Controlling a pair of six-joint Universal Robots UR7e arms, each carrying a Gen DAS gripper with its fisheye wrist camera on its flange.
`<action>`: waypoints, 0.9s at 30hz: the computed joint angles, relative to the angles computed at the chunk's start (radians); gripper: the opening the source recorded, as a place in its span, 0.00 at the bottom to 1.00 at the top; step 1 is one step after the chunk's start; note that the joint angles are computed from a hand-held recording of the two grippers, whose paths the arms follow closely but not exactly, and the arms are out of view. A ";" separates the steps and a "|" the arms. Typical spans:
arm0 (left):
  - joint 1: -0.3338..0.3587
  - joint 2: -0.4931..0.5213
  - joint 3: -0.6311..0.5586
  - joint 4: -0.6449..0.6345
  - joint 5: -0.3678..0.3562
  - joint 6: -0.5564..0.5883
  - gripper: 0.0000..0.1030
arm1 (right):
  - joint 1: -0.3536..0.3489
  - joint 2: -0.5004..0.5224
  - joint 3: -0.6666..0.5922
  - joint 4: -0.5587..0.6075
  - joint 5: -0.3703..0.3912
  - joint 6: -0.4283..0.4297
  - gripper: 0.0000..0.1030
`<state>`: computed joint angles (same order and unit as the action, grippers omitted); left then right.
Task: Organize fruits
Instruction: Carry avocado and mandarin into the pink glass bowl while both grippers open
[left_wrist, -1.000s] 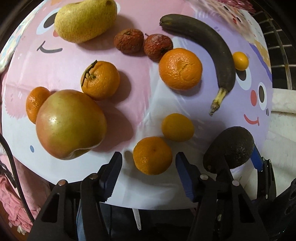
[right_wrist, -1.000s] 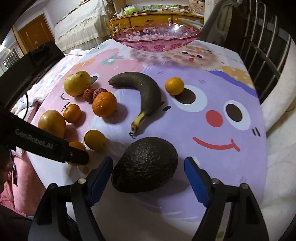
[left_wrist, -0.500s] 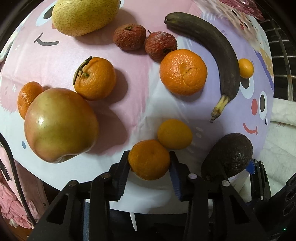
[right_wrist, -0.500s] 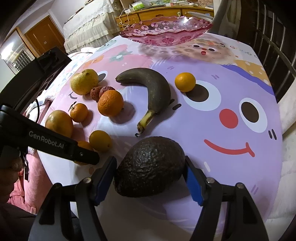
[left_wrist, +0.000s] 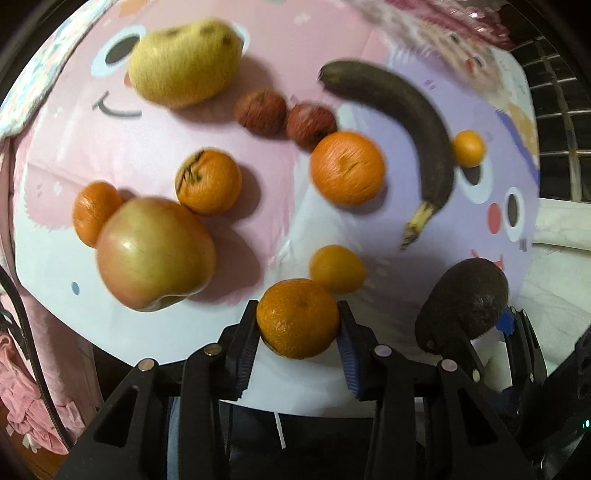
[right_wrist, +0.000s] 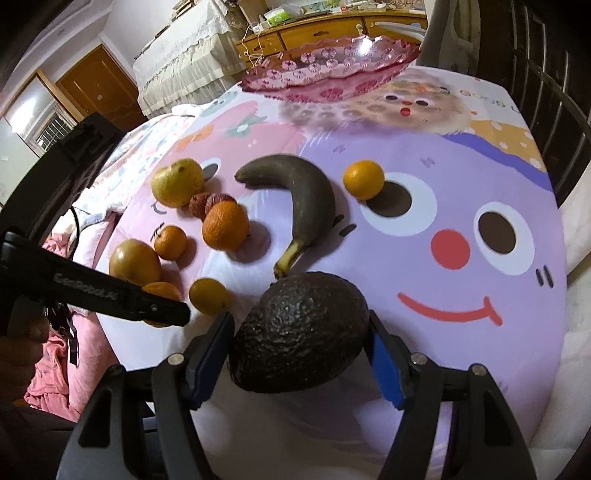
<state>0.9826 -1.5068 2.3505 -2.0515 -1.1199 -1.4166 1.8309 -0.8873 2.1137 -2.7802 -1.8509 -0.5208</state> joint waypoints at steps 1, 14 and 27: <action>-0.009 -0.013 -0.006 0.021 0.007 0.002 0.37 | 0.002 -0.002 -0.005 0.003 0.002 0.002 0.68; -0.100 -0.026 -0.215 0.234 0.121 0.031 0.37 | 0.061 -0.004 -0.122 0.032 0.032 0.039 0.68; -0.036 0.059 -0.471 0.270 0.259 0.314 0.37 | 0.132 0.108 -0.327 0.007 0.018 0.095 0.68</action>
